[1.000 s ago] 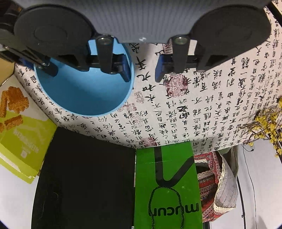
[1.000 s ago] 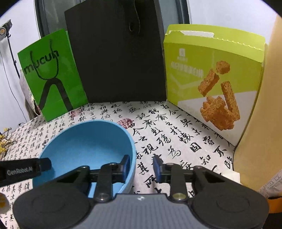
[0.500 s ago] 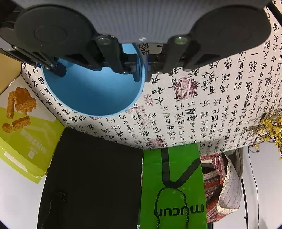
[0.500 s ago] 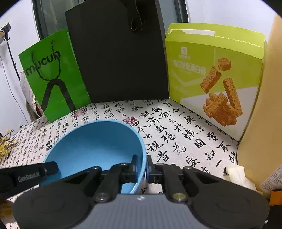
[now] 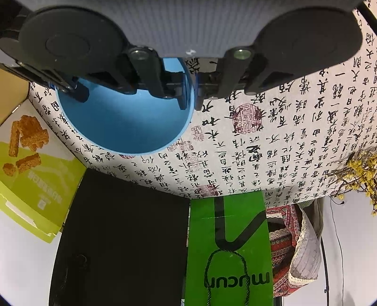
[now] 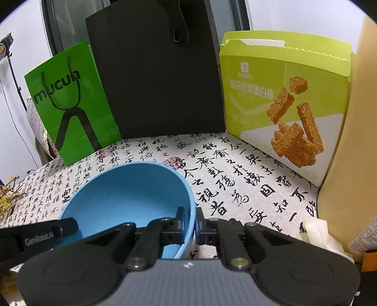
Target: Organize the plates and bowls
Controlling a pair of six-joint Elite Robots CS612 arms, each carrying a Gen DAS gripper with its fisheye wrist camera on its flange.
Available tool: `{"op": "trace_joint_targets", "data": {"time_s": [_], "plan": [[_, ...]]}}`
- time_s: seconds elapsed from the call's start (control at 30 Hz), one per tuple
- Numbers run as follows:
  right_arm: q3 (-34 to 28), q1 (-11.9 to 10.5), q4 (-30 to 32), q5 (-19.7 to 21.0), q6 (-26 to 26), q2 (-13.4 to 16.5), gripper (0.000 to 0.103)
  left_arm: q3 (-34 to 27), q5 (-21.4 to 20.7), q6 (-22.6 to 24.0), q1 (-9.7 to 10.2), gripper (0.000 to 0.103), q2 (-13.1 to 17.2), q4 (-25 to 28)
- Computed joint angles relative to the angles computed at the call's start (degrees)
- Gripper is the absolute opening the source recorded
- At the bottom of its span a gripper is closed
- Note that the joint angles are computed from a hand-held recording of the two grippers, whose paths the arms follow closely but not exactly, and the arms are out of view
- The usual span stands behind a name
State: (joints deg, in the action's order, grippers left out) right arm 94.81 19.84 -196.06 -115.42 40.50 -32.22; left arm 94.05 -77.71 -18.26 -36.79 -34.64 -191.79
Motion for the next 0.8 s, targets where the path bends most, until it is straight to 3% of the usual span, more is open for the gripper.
{"op": "trace_joint_targets", "data": {"time_s": [0.37, 0.8], "plan": [[0.66, -0.03, -1.09, 1.10, 0.86, -0.13, 0.008, 0.57, 0.54, -0.12, -0.22, 0.007, -0.37, -0.04], [0.68, 1.22, -1.93, -0.44, -0.79, -0.72, 0.008, 2.91, 1.57, -0.81, -0.13, 0.007, -2.04, -1.38]]}}
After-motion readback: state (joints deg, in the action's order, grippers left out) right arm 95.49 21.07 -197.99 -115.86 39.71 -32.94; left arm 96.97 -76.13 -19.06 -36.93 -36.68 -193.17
